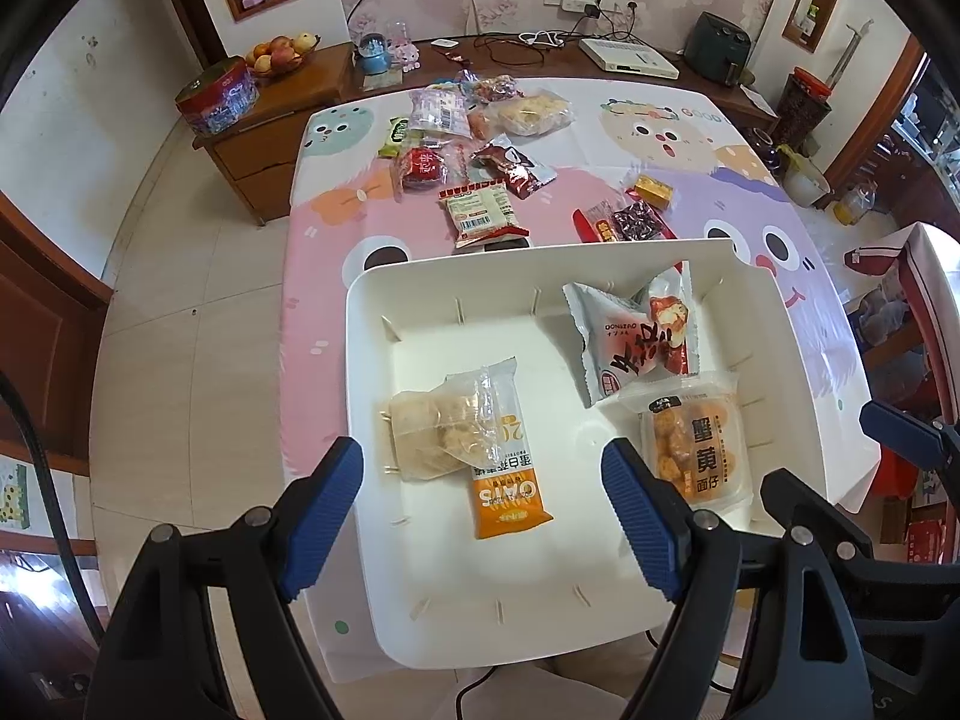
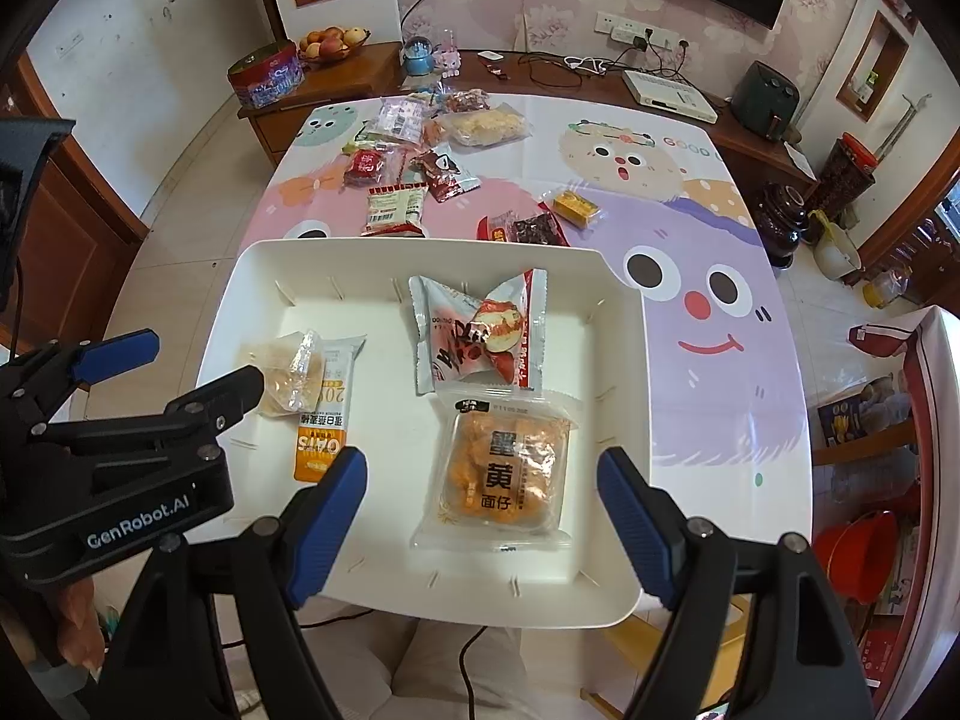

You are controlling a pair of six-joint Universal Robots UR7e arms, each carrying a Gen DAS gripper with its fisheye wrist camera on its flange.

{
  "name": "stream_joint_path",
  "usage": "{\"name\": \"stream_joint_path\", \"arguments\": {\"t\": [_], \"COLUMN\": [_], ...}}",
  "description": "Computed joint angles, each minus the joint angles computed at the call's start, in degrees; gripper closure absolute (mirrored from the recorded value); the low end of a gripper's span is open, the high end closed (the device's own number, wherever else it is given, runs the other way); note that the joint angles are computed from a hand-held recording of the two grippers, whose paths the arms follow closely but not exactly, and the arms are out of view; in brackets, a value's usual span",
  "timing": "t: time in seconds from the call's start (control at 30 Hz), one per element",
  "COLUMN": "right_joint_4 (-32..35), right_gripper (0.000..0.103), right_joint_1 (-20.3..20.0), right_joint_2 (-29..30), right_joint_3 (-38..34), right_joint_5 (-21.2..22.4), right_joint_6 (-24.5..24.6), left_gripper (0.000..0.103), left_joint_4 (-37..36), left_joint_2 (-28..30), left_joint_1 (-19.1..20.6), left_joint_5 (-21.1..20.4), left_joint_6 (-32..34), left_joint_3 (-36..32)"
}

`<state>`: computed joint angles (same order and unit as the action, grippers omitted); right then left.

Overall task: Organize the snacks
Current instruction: 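Move both tools back toward the snack pile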

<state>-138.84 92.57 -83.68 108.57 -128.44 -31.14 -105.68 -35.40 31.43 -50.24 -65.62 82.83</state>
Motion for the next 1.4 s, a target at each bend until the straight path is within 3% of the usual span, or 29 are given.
{"name": "stream_joint_path", "arguments": {"t": [0.67,0.97,1.4], "right_joint_4": [0.0,-2.5,-1.1], "right_gripper": [0.023,0.023,0.023], "right_joint_1": [0.2,0.7,1.1], "right_joint_2": [0.7,1.9,8.7], "right_joint_3": [-1.6,-2.9,-13.7], "right_joint_5": [-1.5,-1.2,1.7], "right_joint_6": [-0.5,-3.8,-3.5], "left_gripper": [0.022,0.022,0.019], "left_joint_4": [-3.2,-4.2,-1.2], "left_joint_2": [0.4,0.8,2.2], "left_joint_1": [0.5,0.9,3.5], "left_joint_5": [1.6,5.4,10.7], "left_joint_6": [0.7,2.5,5.3], "left_joint_3": [-0.6,-2.0,-9.3]}}
